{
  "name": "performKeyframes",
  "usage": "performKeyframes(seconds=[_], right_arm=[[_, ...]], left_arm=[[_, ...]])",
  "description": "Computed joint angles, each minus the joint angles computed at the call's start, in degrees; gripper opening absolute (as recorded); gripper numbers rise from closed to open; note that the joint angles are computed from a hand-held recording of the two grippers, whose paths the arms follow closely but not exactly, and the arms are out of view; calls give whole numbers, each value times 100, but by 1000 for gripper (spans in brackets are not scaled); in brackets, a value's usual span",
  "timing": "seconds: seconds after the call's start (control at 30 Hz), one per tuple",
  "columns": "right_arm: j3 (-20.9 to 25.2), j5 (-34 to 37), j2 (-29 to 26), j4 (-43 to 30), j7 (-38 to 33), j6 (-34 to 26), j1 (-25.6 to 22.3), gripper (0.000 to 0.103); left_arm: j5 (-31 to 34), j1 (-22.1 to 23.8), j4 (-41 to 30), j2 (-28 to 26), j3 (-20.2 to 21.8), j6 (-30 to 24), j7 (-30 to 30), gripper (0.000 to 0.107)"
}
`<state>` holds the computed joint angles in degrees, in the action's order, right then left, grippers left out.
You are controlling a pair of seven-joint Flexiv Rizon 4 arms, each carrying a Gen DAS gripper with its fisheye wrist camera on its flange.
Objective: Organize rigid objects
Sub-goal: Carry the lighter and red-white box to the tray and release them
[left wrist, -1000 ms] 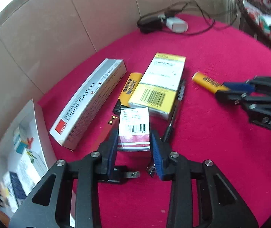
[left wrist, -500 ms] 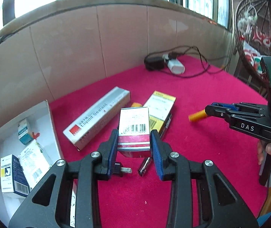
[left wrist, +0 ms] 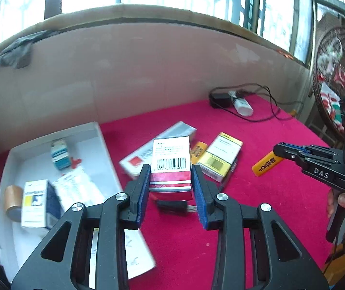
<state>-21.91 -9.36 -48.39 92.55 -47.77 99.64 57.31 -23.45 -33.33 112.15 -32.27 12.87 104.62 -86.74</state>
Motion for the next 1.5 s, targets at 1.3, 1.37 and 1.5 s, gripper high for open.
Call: performKeyframes(seconds=[1.3, 1.37, 1.5], right_arm=[[4929, -493, -2547, -5616, -3761, -3770, -868, 15], [4576, -429, -2420, -5404, -3631, -3524, -822, 30], [3967, -244, -2149, -4908, -3529, -2834, -722, 103]], left_arm=[[-2953, -2090, 386, -1251, 3764, -1250, -69, 45], [-2870, -1995, 445, -1148, 3633, -1020, -199, 86], [-2723, -2190, 557, -1299, 3905, -766, -622, 103]])
